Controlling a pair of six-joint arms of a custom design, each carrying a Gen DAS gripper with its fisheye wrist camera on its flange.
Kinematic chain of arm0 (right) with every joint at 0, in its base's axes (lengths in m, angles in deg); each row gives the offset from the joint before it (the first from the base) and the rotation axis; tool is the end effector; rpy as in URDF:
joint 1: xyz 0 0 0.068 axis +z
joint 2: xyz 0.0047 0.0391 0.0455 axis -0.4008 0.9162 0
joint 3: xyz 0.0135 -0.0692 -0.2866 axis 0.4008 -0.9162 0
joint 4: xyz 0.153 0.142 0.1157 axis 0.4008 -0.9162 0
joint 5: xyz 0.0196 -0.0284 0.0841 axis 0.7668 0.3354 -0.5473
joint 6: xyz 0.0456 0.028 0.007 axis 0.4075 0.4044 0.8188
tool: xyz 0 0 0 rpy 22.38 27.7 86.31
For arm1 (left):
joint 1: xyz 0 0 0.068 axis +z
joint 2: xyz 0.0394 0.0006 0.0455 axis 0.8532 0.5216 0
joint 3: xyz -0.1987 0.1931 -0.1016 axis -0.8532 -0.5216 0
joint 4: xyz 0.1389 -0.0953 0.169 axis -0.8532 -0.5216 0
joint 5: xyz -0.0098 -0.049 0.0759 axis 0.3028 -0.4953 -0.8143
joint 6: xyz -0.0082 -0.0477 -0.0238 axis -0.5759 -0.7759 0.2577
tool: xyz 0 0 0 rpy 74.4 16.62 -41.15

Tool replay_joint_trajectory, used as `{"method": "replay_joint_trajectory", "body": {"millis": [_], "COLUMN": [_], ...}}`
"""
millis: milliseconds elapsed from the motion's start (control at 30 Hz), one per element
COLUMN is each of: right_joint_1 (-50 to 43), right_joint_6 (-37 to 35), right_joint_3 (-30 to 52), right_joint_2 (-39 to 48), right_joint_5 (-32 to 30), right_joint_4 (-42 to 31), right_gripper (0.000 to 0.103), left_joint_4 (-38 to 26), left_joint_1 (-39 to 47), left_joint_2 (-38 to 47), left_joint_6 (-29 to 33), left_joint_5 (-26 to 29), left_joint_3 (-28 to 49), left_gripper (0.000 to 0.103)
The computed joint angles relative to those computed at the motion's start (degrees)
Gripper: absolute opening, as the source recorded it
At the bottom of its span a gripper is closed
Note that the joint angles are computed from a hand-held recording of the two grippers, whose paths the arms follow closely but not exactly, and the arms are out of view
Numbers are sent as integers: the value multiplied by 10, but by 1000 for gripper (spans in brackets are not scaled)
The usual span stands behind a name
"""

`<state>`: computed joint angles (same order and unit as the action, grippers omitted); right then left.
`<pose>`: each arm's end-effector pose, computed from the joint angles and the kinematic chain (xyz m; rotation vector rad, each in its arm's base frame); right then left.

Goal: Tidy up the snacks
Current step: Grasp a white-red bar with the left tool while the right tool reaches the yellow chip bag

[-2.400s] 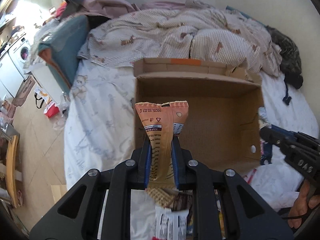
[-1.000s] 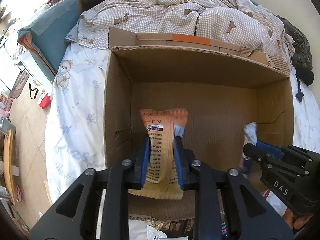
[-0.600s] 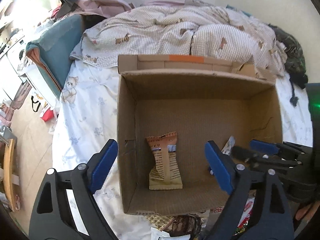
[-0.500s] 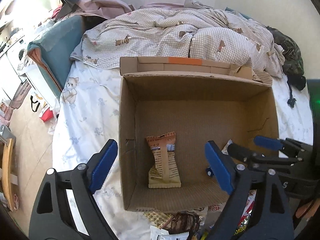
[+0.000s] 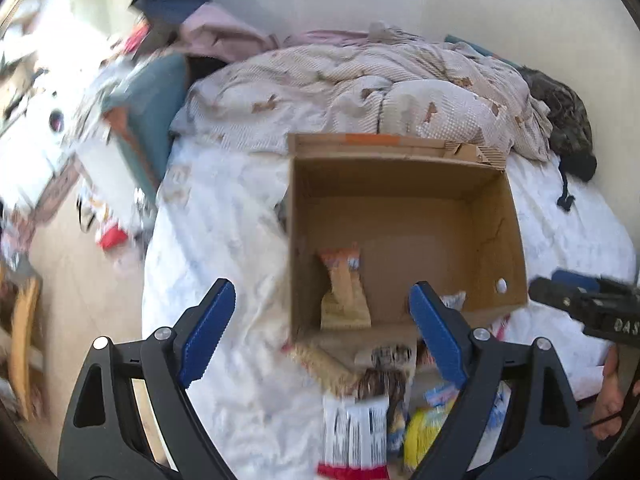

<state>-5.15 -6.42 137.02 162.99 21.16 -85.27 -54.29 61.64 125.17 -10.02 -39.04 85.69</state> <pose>0.2315 0.0714 0.3210 0.6869 2.4284 0.2676 0.3738 0.0053 0.3336 0.7298 2.3721 -0.3161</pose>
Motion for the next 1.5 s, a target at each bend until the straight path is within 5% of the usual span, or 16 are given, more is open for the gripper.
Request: {"method": "replay_joint_trajectory", "body": {"millis": [300,700,867,1100,1233,1500], "right_joint_1": [118,126,115,106,106,101], "right_joint_6": [168,272,263,251,244,245], "right_joint_3": [-100,-176,-178,-177,-174,-183], "right_joint_2": [-99,-104,-90,-77,-73,-83], "right_joint_5": [12,-39,-41,-50,-52,-58], "right_joint_4": [-13,56,55,64,61,63], "right_gripper": [76,76,76,76,76,76], "left_joint_4": [-114,-130,-129,-69,-26,-100], "left_joint_1": [92,64,34,-21,-46,7], "left_joint_2": [43,86,92,48,28,-9], "left_joint_6": [22,23,32,44,58,77], "left_joint_5": [4,-60,-67,-85,-128,-70], "left_joint_3": [35,-46,-80,-179,-228,-158], "left_gripper": [89,85,64,63,26,26]}}
